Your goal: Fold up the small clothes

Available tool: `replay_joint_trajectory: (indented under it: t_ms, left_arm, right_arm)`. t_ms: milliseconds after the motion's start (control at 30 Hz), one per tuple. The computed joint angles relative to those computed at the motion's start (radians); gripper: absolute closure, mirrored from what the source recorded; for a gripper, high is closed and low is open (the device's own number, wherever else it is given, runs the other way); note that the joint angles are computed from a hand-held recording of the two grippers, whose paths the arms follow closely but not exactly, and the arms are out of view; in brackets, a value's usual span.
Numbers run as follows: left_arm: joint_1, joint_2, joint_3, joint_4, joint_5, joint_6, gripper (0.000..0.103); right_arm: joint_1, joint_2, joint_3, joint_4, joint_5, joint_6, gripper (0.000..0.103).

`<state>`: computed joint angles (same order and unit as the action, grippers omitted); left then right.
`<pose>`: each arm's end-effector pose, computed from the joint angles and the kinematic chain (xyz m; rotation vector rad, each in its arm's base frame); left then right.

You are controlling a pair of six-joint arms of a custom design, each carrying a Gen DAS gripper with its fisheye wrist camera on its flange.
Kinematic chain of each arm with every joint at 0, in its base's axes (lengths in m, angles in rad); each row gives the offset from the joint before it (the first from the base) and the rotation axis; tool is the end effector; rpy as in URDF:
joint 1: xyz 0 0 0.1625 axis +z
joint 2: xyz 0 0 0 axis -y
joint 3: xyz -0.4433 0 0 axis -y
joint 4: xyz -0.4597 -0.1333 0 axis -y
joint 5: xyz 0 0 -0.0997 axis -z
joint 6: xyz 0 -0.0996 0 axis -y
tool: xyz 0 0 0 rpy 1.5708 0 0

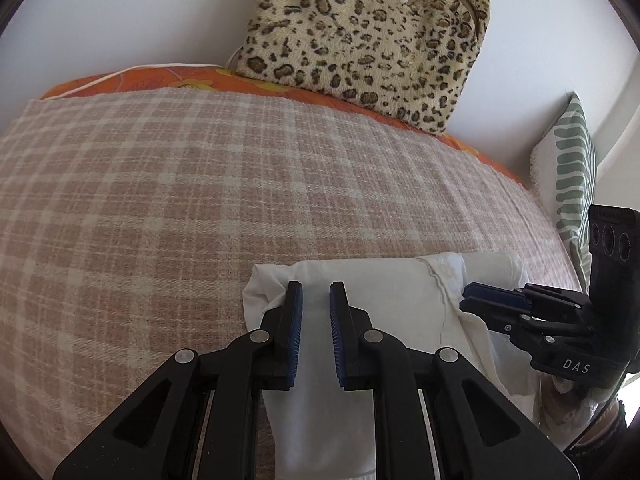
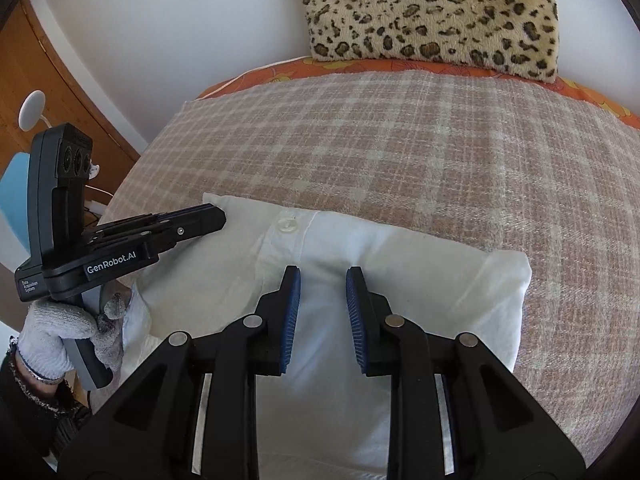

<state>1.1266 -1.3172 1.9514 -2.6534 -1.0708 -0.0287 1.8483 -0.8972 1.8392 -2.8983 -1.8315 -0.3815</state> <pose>-0.0983 -0.6279 0.2837 0.3976 2.6383 -0.7498 0.2886 -0.6202 0.0855 0.8430 -2.6877 0.5297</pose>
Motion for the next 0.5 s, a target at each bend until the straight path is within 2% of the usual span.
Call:
replay_joint_trajectory:
  t_ms: [100, 167, 233, 333, 400, 433, 500]
  left_arm:
    - [-0.009, -0.014, 0.008, -0.014, 0.032, 0.005, 0.09]
    - [-0.002, -0.032, 0.012, -0.028, 0.077, -0.053, 0.089]
    - [0.024, -0.058, 0.012, -0.044, 0.02, -0.095, 0.089]
    - [0.03, -0.081, 0.018, -0.07, -0.001, -0.103, 0.089]
    - [0.029, -0.089, 0.019, -0.072, -0.023, -0.111, 0.089]
    - [0.028, -0.092, 0.021, -0.07, -0.043, -0.12, 0.089]
    - [0.022, -0.1, 0.027, -0.058, -0.065, -0.127, 0.087]
  right_arm:
    - [0.003, -0.016, 0.01, 0.005, -0.003, 0.004, 0.08]
    - [-0.01, -0.051, 0.029, 0.01, 0.034, 0.023, 0.078]
    - [-0.039, -0.095, 0.058, -0.013, 0.107, 0.05, 0.075]
    - [-0.082, -0.136, 0.089, -0.07, 0.16, 0.116, 0.068]
    - [-0.121, -0.149, 0.089, -0.06, 0.214, 0.173, 0.068]
    - [-0.138, -0.15, 0.086, -0.055, 0.225, 0.209, 0.068]
    - [-0.157, -0.148, 0.078, -0.042, 0.199, 0.269, 0.068]
